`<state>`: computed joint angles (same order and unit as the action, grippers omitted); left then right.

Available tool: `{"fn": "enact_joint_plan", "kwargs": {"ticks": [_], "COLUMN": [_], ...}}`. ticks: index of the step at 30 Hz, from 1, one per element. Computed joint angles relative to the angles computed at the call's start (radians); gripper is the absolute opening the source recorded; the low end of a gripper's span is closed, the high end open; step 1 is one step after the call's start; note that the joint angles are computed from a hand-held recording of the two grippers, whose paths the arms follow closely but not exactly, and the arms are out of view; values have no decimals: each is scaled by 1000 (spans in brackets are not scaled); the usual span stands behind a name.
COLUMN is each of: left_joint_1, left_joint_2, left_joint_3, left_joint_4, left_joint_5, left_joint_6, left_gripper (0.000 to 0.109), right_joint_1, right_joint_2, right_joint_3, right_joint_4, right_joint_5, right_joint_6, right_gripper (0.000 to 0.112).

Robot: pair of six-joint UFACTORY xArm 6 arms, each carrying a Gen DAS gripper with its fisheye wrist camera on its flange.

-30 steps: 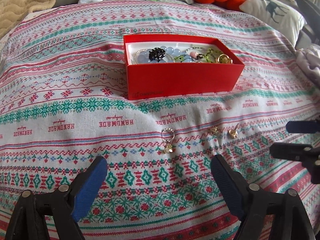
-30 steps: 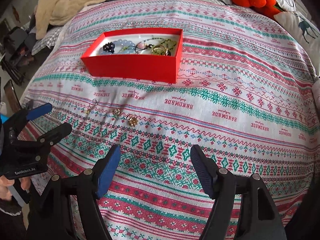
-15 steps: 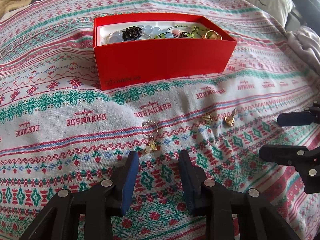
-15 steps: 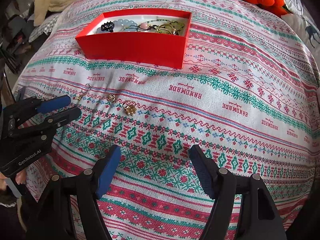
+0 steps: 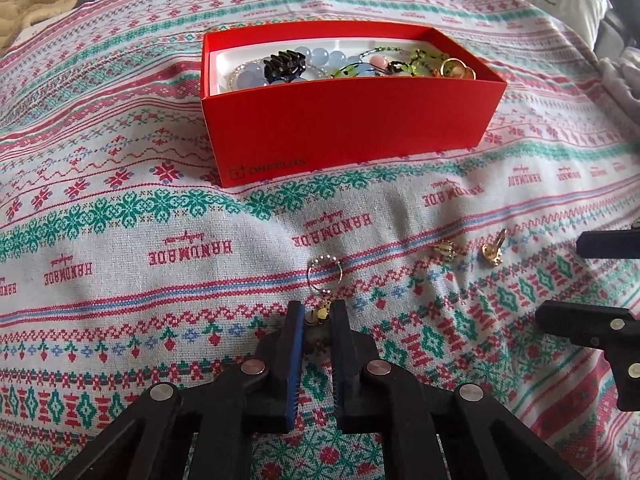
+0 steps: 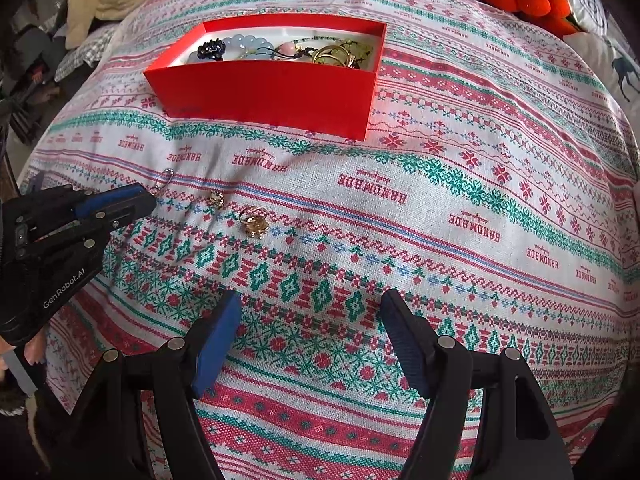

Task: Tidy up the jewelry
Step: 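Close left gripper on gold earring while right gripper closes on gold stud earring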

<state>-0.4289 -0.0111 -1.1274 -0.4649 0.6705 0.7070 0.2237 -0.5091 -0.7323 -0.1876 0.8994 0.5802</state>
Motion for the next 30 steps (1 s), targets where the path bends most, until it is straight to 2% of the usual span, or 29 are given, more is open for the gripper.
{"fn": "enact_joint_plan", "kwargs": {"ticks": [12, 15, 18, 30], "left_joint_1": [38, 48, 55, 61], "left_joint_2": [-43, -44, -47, -49], "left_joint_3": [28, 25, 27, 23], "left_joint_4": [-2, -9, -11, -7], "left_joint_5": [29, 39, 44, 59], "left_joint_6": [-14, -16, -10, -24], "left_gripper": [7, 7, 7, 7], "right_joint_1": [-7, -8, -11, 2], "right_joint_2": [81, 115, 144, 214], "right_joint_3": [-49, -76, -99, -153], "right_joint_4": [-2, 8, 10, 30], "right_joint_5": [-47, -51, -57, -86], "right_joint_6": [-42, -72, -85, -108], "right_gripper": [74, 70, 64, 21]}}
